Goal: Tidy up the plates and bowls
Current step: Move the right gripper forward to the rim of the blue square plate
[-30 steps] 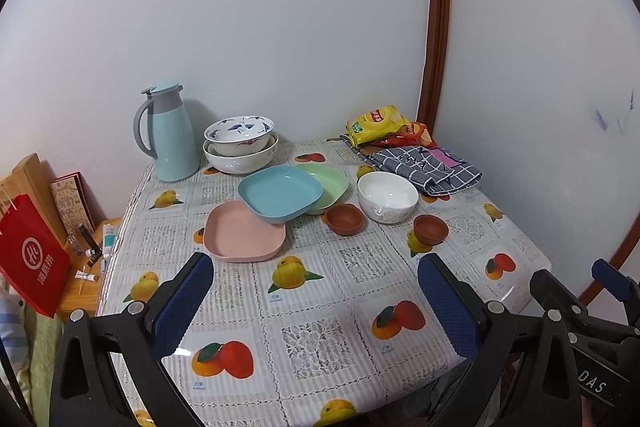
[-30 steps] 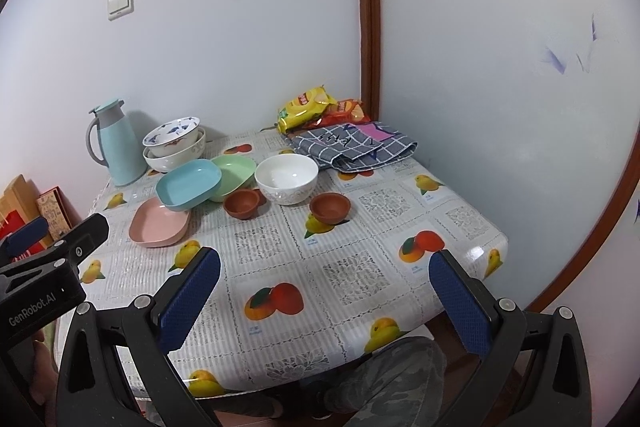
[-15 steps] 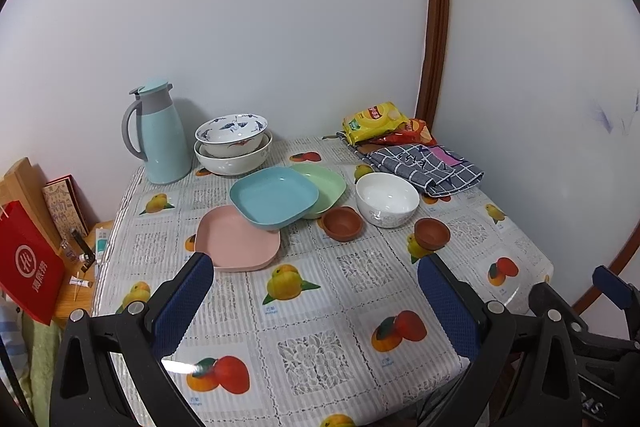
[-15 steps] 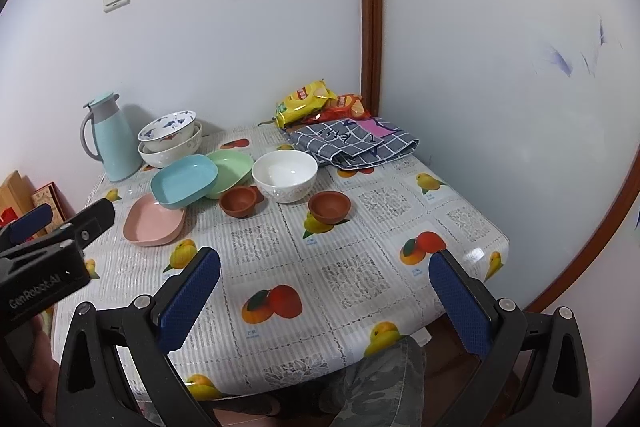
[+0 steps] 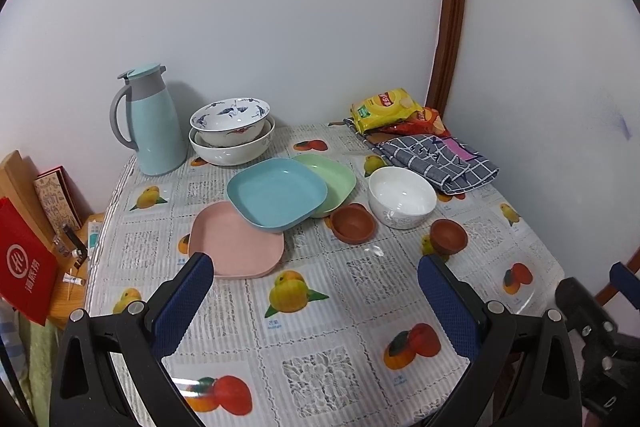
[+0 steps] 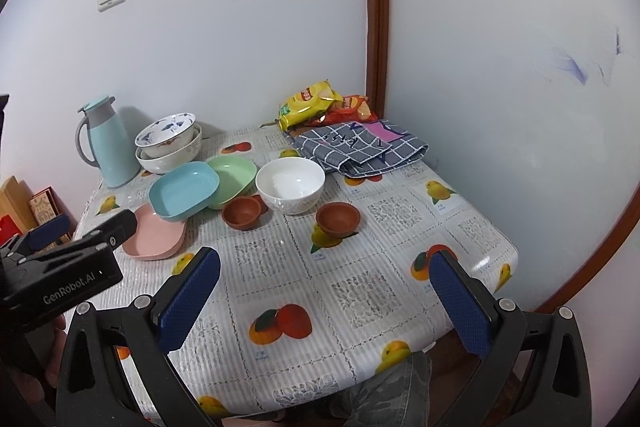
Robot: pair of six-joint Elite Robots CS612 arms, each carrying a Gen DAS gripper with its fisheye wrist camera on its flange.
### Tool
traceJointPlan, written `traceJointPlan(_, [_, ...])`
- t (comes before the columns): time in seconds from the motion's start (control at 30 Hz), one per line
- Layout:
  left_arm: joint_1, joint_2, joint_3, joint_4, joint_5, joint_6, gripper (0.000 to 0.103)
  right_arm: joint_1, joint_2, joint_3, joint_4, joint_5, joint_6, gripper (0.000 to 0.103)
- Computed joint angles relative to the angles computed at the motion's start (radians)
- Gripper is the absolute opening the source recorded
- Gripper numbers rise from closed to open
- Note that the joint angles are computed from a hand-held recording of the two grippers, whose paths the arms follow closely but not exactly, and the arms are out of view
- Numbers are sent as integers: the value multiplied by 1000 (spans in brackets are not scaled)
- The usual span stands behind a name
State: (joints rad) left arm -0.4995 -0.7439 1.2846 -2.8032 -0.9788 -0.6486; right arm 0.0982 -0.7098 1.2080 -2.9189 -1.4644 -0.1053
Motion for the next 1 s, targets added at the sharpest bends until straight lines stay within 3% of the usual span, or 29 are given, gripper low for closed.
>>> traceJointPlan(0.53, [54,47,-81,62,-26,4,103,16,108,-190,88,45,7,103])
traceJointPlan(1.0, [84,100,-206,219,-53,35,103,25,218,-395,192,71,44,103])
